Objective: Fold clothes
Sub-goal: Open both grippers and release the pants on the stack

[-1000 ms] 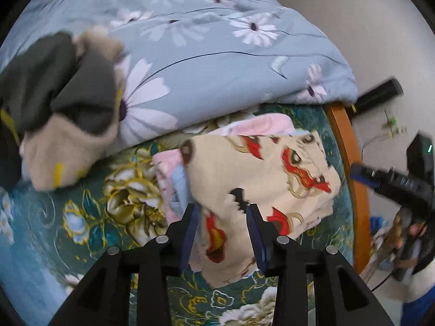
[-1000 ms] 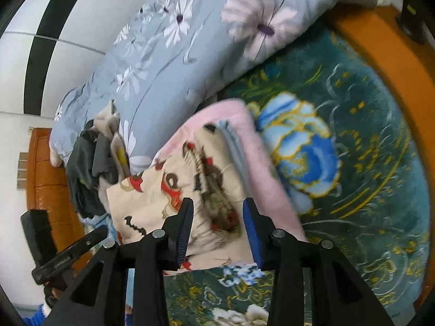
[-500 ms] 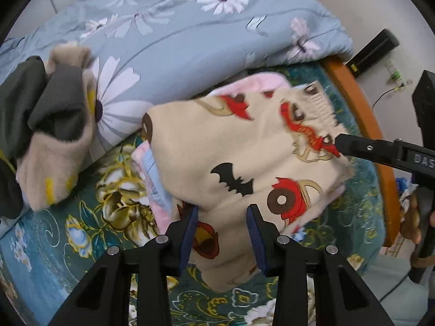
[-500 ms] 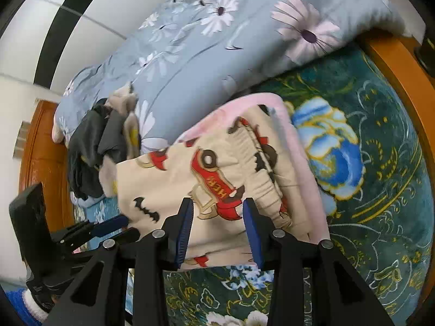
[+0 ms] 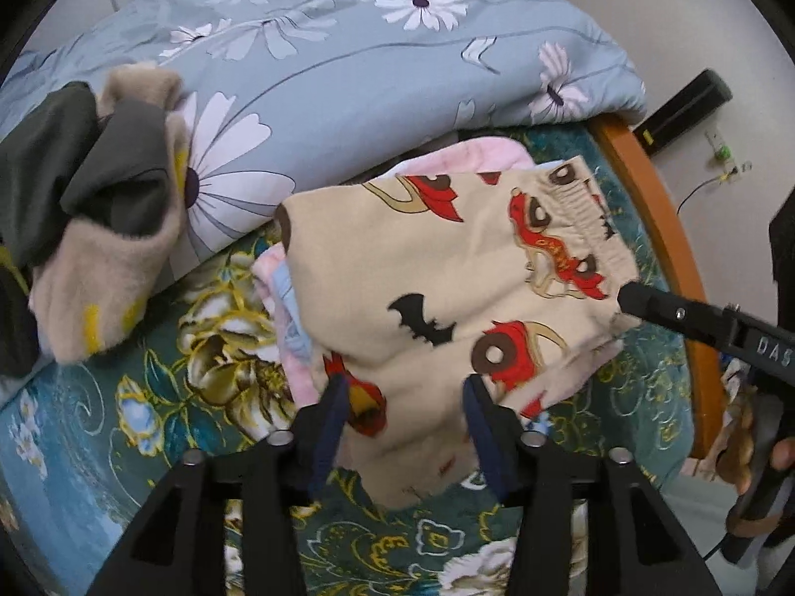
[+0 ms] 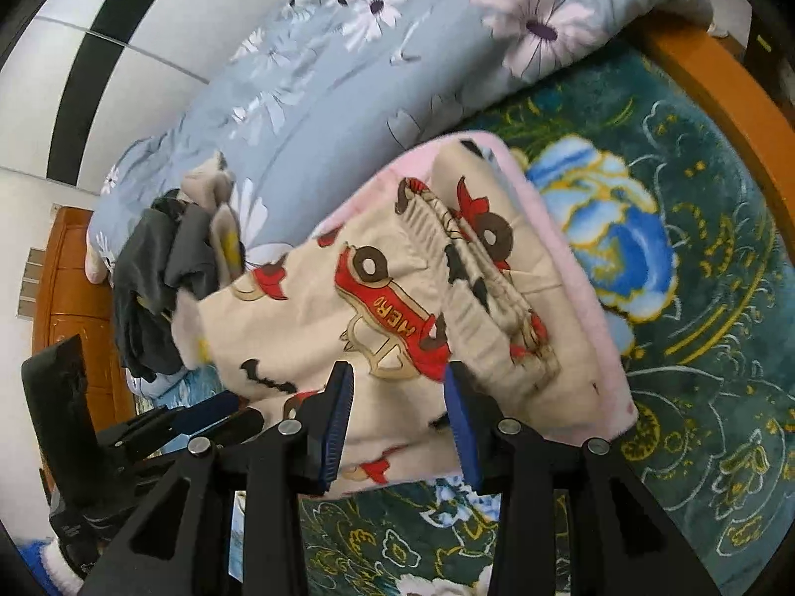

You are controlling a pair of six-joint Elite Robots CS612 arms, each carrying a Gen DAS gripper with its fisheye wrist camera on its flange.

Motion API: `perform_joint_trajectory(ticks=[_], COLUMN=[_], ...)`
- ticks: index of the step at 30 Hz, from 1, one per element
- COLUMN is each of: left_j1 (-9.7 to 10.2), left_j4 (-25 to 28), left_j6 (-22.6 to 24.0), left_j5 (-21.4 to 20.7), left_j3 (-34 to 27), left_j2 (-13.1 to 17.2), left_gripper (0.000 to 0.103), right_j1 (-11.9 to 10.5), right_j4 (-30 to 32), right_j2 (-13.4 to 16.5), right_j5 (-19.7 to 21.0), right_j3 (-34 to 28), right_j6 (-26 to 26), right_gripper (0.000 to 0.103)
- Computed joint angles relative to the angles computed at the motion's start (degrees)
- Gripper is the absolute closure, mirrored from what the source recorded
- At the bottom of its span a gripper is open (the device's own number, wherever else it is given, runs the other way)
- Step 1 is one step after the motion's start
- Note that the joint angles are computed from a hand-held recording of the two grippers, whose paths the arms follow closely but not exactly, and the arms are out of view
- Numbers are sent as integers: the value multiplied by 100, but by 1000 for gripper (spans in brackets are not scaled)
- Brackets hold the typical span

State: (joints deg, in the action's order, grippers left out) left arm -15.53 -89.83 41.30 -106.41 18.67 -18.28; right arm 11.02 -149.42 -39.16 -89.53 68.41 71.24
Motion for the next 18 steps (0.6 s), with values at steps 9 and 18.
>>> perform_joint_trajectory(ticks=[9,18], left_j1=[180,237], left_j4=[-62,-831], left_j6=[-437,-452], left_j5=[-333,-108], left_j3=[661,1652], left_j2=[-388,-930], left_gripper=[38,12], right_j1=[278,541], right_j4=[441,906], right_j2=[-82,-34], right_j5=[-30,-419], right_j3=[56,-204], right_j6=[317,287], right_gripper=[50,36])
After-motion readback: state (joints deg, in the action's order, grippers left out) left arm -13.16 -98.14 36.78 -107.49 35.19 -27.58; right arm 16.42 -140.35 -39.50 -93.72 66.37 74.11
